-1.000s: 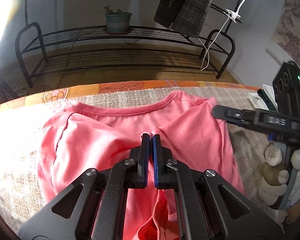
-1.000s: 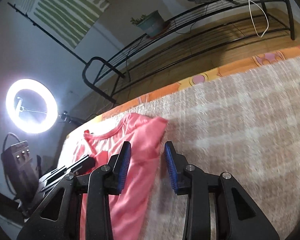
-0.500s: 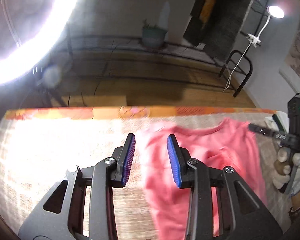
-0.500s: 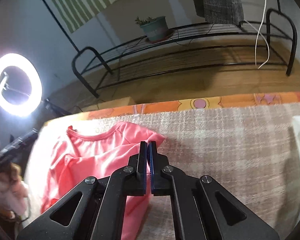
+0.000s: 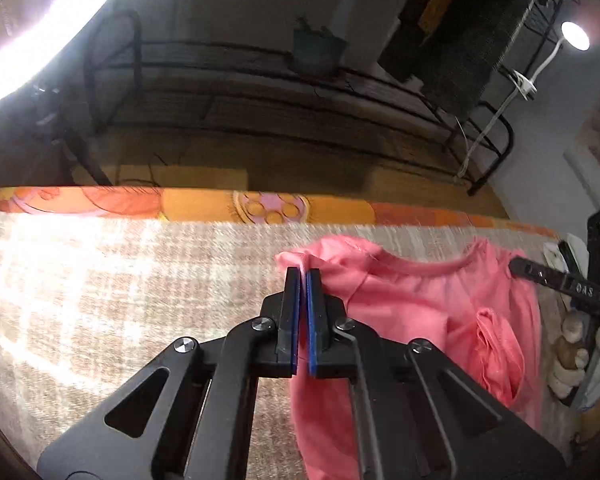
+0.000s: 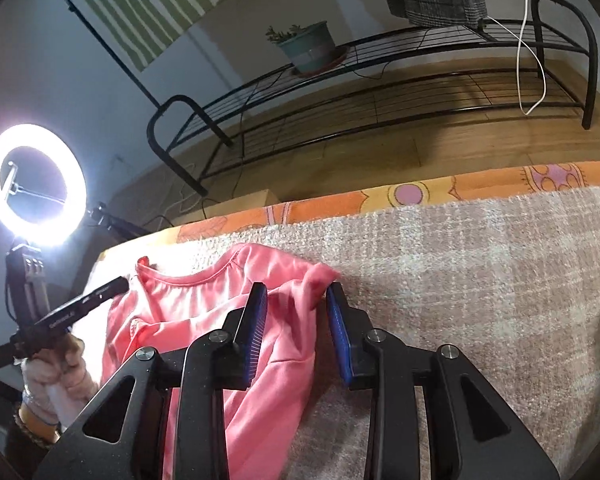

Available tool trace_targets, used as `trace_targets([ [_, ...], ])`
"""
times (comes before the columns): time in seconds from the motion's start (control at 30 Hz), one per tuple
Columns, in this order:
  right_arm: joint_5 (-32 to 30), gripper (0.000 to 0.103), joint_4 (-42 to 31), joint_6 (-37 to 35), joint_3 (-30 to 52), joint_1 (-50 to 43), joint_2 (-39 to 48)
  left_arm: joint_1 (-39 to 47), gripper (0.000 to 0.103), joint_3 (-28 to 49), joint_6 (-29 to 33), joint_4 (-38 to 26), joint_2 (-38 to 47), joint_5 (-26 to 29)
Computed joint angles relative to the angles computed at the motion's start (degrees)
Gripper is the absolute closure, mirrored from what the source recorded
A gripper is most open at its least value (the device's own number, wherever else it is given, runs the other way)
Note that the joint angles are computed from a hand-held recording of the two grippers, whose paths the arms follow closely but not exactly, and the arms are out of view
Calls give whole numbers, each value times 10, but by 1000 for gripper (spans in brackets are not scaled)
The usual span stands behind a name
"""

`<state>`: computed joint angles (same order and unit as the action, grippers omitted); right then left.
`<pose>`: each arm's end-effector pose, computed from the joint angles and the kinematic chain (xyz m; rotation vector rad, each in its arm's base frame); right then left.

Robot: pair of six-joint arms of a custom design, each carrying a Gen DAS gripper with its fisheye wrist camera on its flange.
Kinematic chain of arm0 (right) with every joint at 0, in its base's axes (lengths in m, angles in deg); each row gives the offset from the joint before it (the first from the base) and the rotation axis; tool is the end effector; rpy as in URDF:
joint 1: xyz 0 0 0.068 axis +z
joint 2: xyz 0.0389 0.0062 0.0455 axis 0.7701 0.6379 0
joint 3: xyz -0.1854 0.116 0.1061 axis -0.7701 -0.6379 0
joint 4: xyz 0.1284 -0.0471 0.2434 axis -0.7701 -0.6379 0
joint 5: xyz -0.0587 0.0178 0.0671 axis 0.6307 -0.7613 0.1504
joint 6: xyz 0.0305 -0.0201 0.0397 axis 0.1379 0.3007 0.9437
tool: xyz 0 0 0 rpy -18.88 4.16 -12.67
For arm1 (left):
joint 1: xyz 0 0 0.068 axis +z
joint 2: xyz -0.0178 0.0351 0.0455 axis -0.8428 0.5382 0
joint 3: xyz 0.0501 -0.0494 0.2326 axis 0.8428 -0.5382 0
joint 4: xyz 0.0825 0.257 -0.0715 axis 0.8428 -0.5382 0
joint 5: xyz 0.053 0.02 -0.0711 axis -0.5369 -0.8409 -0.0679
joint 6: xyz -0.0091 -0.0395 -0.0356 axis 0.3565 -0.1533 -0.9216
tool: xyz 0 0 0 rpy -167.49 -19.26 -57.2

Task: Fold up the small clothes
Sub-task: 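Lift the collar end with both tools and fold it over the hem fold, release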

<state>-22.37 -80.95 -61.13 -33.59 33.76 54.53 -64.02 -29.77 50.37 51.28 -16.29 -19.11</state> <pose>0.2625 -0.0544 0.1385 -0.2618 2.5015 0.7158 0.2488 -0.0308 0.1204 -0.2122 2.4203 -0.2667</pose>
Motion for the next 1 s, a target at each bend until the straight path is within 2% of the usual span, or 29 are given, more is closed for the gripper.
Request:
trace_targets([
  [0.03,3,78,1,-3,-2,3,-3,9,102,-6,-4,5,-7,-3],
  [0.07,9,93,4,-2,-6,8,-10,20,102,-7,-3,9,-4,1],
  [0.1,20,97,10,-1,-12,17,-20,30,102,-5,-2,10,5,7],
  [0.2,60,97,44,6,-32,41,-49,42,102,-19,15,16,-6,28],
  [0.23,55,96,43,9,-27,39,-40,43,102,-20,19,14,-10,32],
  [0.3,37,92,35,13,-15,26,-20,52,85,-11,22,4,-6,51],
  [0.33,25,81,23,10,-4,18,-6,52,63,-7,17,10,-1,55],
  [0.37,14,73,17,9,3,8,4,55,51,-8,13,16,-2,59],
  [0.47,-20,72,8,13,18,-18,28,59,51,8,15,14,21,79],
  [0.53,-20,72,10,24,25,-15,41,52,51,27,14,11,49,84],
  [0.63,-4,70,17,23,18,4,29,35,51,49,17,8,80,72],
  [0.67,5,70,21,23,14,13,22,27,56,57,19,4,91,64],
  [0.7,11,70,23,23,11,19,18,16,65,64,23,3,99,54],
  [0.73,19,70,31,25,3,27,9,1,84,66,27,4,103,34],
  [0.77,23,75,34,23,1,31,5,-12,98,67,32,4,104,15],
  [0.8,24,85,35,21,-3,36,2,-23,98,66,34,8,104,4],
  [0.83,29,99,29,13,-2,46,4,-33,101,63,35,11,100,-11],
  [0.9,59,99,48,11,-27,65,-27,-39,102,52,30,18,81,-17],
  [1.0,53,100,51,3,-49,68,-69,-37,102,23,23,15,23,-16],
])
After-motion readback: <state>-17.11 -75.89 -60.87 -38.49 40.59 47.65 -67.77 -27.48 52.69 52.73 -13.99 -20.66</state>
